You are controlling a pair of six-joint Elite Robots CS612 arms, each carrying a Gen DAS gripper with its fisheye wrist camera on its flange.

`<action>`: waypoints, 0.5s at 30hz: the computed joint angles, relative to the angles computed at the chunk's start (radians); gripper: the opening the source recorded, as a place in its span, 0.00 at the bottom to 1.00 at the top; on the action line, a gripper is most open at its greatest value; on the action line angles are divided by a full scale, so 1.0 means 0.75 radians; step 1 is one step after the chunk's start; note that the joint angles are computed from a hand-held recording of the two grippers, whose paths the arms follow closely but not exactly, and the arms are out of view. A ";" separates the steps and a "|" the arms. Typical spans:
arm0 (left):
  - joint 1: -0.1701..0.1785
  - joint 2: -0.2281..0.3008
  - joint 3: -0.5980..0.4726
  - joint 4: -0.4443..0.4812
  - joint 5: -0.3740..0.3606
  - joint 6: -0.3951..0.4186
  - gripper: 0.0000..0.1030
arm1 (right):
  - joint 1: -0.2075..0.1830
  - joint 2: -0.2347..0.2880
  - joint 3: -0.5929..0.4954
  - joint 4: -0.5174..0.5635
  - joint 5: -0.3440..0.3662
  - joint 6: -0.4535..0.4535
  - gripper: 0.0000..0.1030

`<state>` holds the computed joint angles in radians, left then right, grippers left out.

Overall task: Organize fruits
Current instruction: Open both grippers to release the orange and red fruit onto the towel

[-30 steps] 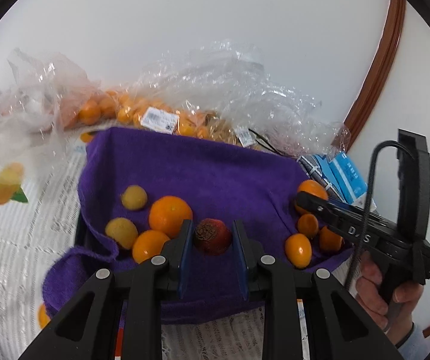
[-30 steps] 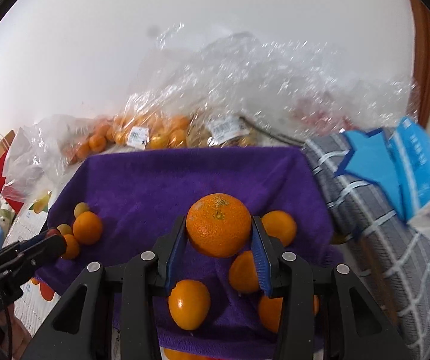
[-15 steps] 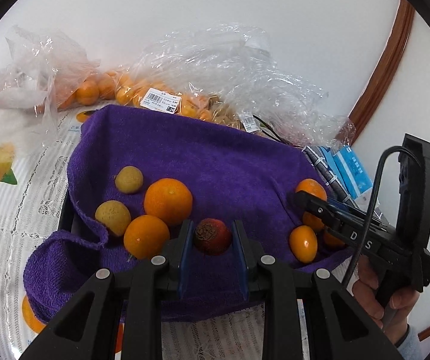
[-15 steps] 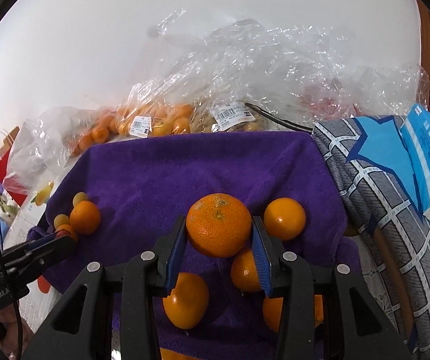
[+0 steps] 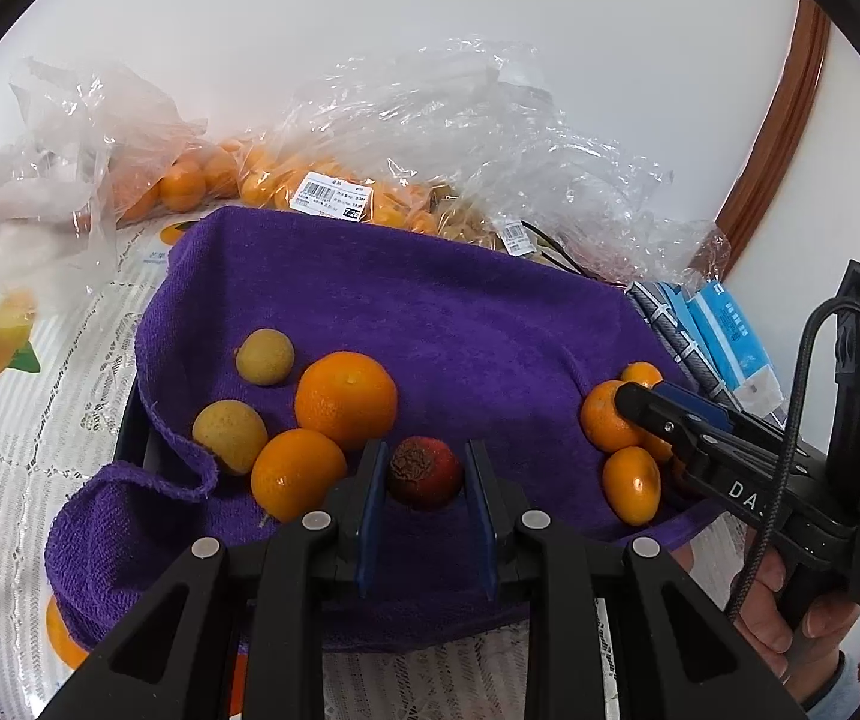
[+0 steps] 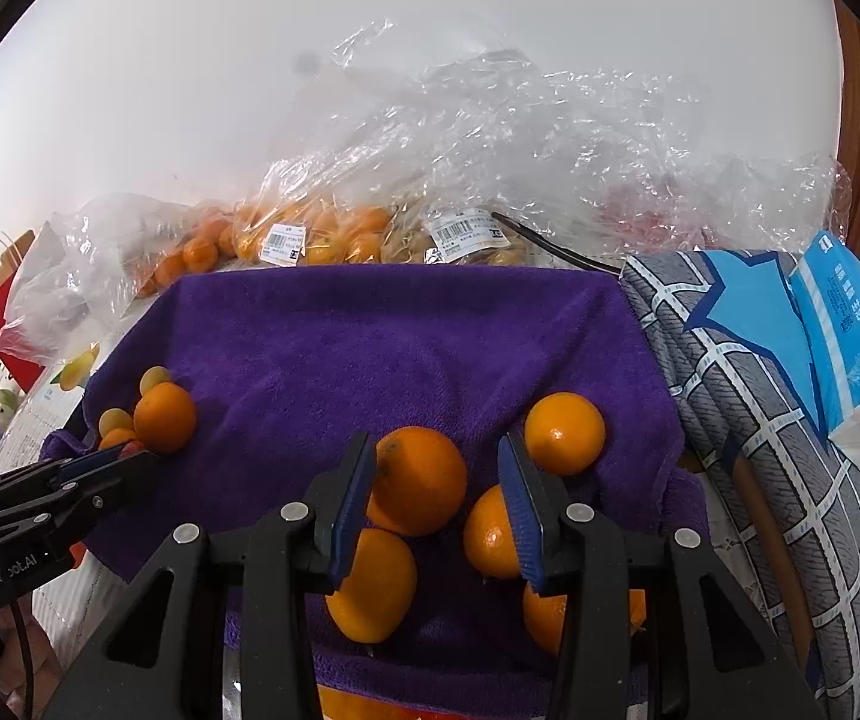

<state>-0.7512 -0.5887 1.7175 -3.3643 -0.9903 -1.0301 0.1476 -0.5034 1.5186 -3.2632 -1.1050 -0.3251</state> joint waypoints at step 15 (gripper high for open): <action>-0.004 -0.013 0.002 0.059 0.032 0.003 0.31 | -0.032 -0.010 0.023 -0.070 0.043 0.131 0.41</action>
<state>-0.7541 -0.5985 1.7189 -3.3202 -0.9666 -1.0279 0.1233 -0.5112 1.5357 -3.3160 -1.0729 -0.2270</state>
